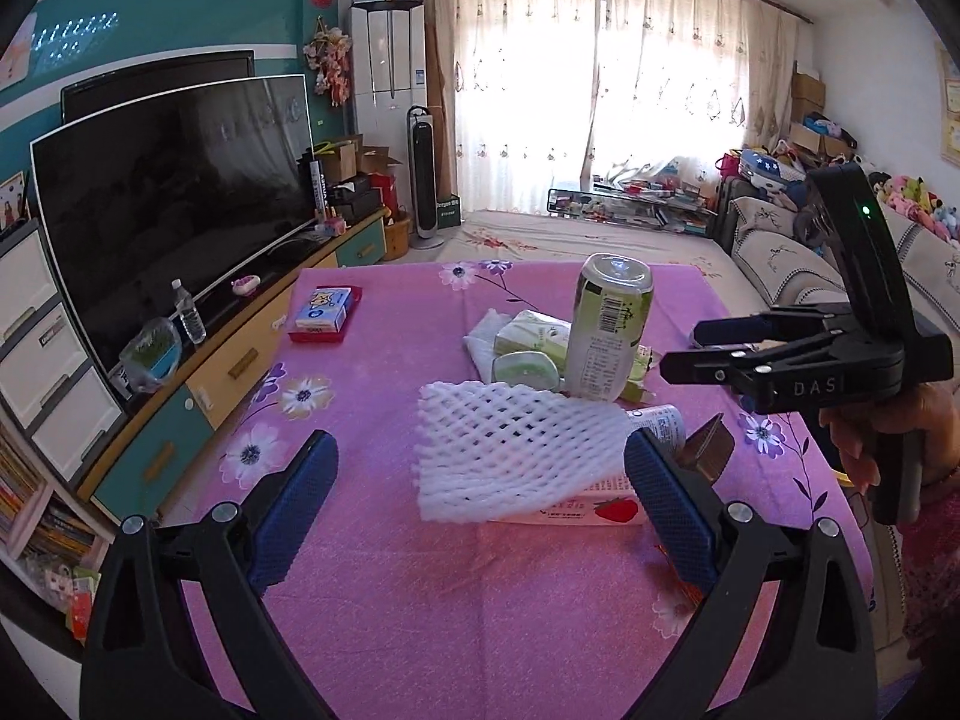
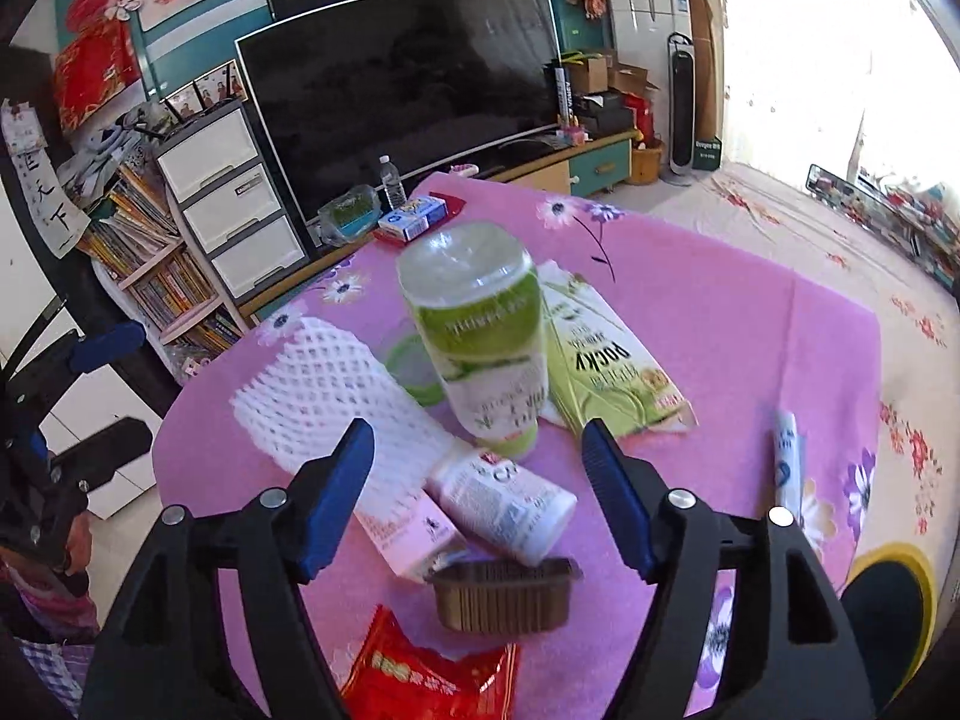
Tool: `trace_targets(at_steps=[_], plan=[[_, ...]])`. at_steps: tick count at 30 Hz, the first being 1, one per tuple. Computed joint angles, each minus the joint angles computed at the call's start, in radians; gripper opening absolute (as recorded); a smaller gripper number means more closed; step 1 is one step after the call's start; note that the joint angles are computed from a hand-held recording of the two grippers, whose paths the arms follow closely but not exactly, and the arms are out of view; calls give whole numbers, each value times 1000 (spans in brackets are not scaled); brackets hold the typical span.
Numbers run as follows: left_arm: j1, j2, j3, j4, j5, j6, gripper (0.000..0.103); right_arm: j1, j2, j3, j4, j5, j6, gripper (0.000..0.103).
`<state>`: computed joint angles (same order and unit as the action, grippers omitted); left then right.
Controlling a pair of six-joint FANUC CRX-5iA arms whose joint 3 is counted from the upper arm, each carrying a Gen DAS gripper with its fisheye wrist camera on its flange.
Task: Collect trash
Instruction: 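Move the right tool back over the table toward the green-labelled bottle, then grasp the green-labelled bottle with the right tool and drop it into the bin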
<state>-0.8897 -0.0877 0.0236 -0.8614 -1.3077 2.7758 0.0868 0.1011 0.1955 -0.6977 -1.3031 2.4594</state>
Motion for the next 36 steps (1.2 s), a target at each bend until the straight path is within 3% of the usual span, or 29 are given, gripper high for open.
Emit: trace_targets(at_steps=[6, 14, 15, 27, 33, 36], plan=[[20, -14, -22, 17, 25, 7, 95, 92, 18, 23, 48, 59, -43, 71], [49, -14, -38, 42, 60, -4, 95, 126, 67, 63, 65, 62, -59, 71], [51, -15, -39, 43, 63, -6, 95, 118, 73, 66, 59, 57, -56, 56], [46, -2, -33, 38, 60, 4, 95, 53, 37, 58, -5, 65, -73, 55], [45, 7, -25, 42, 72, -3, 95, -42, -2, 59, -62, 54, -68, 55], [47, 14, -22, 49, 84, -9, 95, -113, -23, 54, -83, 67, -68, 50]])
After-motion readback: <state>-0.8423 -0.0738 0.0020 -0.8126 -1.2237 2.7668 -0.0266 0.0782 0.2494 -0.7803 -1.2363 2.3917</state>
